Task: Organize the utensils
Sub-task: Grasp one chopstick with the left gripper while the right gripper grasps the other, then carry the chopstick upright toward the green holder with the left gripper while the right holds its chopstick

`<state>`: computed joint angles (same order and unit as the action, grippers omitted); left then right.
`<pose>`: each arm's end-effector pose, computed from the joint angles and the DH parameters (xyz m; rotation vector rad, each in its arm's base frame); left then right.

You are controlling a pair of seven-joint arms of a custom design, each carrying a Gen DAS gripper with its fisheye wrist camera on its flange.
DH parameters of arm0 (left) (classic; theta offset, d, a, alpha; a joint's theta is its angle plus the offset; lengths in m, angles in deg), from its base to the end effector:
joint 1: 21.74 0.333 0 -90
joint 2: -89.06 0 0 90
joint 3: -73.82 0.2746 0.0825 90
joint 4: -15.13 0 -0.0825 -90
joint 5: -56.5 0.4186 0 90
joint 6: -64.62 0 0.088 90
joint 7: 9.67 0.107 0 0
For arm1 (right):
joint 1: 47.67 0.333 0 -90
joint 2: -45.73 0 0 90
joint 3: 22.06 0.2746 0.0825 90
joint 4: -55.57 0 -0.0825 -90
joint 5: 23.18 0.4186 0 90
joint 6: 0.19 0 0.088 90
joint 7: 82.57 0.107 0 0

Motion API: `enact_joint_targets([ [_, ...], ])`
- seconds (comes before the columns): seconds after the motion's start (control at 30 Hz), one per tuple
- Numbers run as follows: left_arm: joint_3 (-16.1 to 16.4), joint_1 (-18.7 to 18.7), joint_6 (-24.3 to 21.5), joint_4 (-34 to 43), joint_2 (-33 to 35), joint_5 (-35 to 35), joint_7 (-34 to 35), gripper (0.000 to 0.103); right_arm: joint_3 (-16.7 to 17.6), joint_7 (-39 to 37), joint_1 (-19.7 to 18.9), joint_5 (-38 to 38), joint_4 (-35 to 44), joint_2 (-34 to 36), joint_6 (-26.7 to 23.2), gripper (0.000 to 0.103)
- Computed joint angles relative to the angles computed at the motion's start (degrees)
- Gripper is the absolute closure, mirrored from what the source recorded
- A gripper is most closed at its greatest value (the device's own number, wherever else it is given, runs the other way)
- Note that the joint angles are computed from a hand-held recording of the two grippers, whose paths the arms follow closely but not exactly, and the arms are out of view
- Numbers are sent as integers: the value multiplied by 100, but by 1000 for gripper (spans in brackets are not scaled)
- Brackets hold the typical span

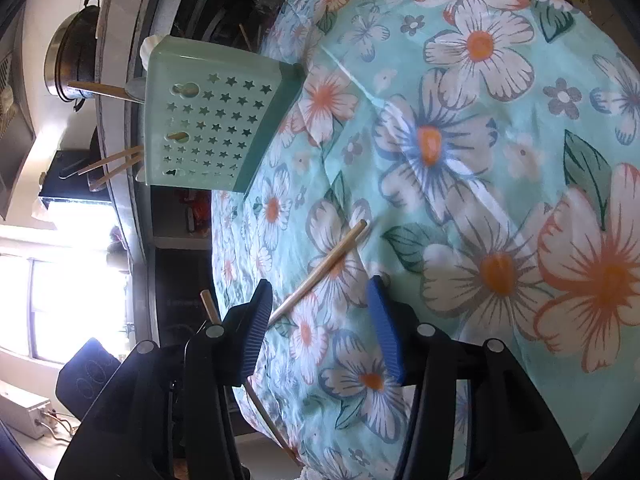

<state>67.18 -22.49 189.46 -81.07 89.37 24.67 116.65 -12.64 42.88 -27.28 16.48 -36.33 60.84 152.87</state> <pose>0.6303 -0.1015 0.5949 -1.3689 2.4617 -1.0240 0.6323 0.3266 0.5170 -1.0235 1.9821 0.4839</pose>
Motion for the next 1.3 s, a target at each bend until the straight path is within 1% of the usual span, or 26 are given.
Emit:
enact_joint_targets([
  [0.2,33,37,45,-31,-34,-82,-44,98,-123,482,88,-423,306,295,14,59],
  [0.33,48,51,71,-48,-47,-124,-52,98,-194,843,145,-744,407,406,78,64],
  [0.5,60,71,72,-16,-8,-149,-63,98,-351,1489,288,-1344,475,486,128,76],
  [0.57,57,83,61,-1,14,-131,-89,98,-392,1716,326,-1525,434,478,180,84],
  [0.63,51,93,54,23,42,-97,-124,98,-378,1807,316,-1596,355,446,232,88],
  [0.73,33,98,77,47,63,-37,-175,98,-311,1772,263,-1540,135,316,416,89],
  [0.97,5,89,163,73,67,15,-212,98,-350,1830,281,-1741,-182,41,663,91],
  [1.3,-7,67,187,83,65,43,-221,98,-430,2031,313,-2145,-339,-172,772,91],
])
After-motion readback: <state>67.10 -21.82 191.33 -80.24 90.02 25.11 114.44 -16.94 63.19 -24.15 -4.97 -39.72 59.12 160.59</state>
